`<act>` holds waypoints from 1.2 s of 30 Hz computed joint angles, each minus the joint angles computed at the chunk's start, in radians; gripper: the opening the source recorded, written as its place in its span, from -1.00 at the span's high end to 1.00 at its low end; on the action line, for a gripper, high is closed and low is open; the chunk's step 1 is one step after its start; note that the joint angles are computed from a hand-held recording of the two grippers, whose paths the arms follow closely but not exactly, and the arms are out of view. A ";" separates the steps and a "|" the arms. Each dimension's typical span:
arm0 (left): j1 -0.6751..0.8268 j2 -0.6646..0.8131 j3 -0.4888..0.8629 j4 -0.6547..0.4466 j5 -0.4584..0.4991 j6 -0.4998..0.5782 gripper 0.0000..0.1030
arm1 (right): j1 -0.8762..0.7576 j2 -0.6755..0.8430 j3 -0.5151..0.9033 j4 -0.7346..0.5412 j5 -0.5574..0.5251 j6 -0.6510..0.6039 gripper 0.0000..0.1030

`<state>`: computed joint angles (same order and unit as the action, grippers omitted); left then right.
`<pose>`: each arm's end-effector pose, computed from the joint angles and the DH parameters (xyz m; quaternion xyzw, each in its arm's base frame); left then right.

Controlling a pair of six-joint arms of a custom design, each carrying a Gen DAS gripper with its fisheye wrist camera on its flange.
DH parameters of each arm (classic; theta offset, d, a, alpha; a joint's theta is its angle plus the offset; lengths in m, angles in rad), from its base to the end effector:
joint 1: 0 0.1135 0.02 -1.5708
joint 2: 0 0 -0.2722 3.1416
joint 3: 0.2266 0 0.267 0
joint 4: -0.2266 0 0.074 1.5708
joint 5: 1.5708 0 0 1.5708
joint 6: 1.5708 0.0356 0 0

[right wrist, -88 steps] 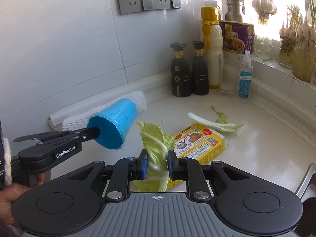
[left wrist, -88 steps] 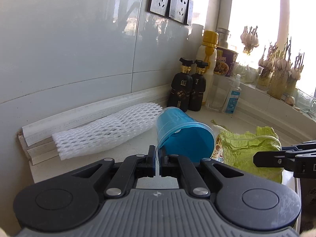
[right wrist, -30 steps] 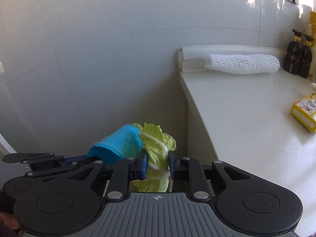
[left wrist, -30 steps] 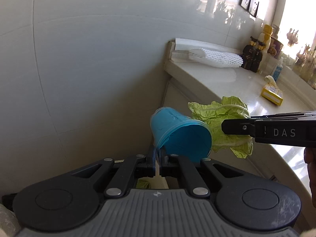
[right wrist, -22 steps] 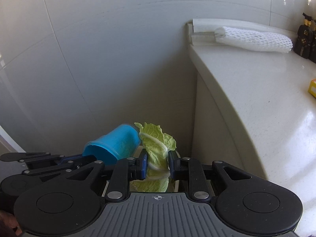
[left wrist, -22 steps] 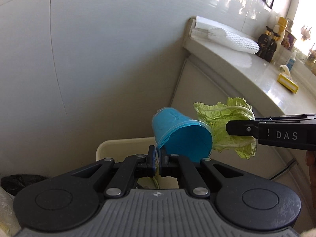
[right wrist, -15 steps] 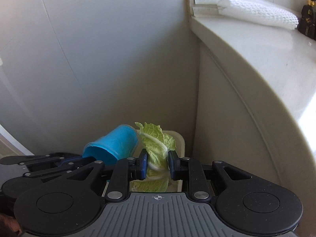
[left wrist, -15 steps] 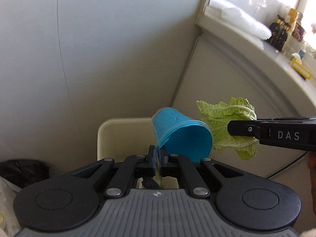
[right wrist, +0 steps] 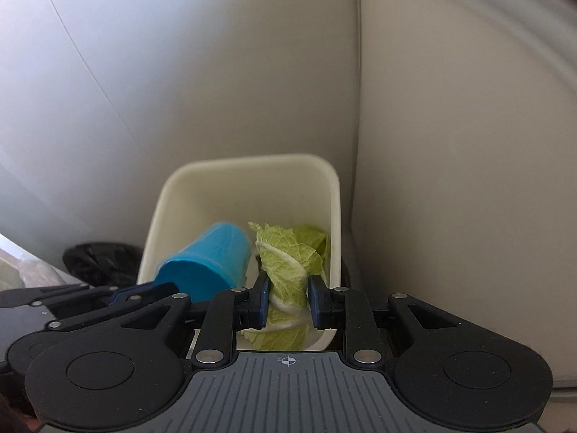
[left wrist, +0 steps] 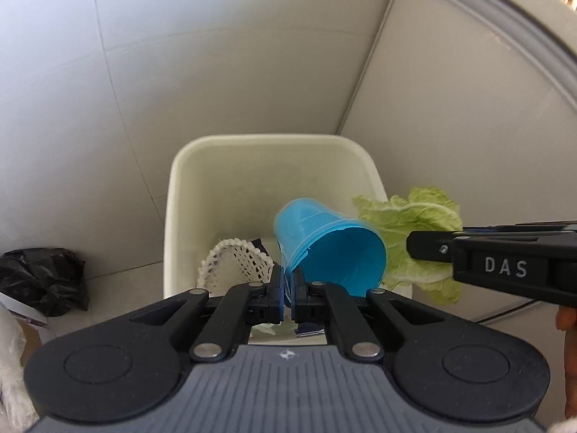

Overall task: Collect trash
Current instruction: 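Carry the blue cup and cabbage leaf with both grippers over the wastebasket, then open the left gripper dropping the blue cup while the right gripper drops the cabbage leaf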

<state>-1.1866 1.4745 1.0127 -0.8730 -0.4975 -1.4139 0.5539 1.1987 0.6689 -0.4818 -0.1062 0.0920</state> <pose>0.1200 -0.2515 0.2199 -0.1379 0.9530 -0.0446 0.2661 0.1969 0.1262 0.1946 -0.2340 0.9310 0.1358 0.2451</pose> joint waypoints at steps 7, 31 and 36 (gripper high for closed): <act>0.031 0.030 -0.053 0.066 0.037 0.004 0.94 | -0.040 0.111 -0.004 0.089 -0.033 -0.014 0.57; 0.004 0.116 0.001 0.045 -0.018 0.042 0.17 | -0.097 0.107 -0.025 0.116 -0.090 -0.016 0.01; -0.005 0.100 -0.005 0.031 -0.025 0.028 0.06 | -0.106 0.086 -0.011 0.075 -0.091 -0.028 0.00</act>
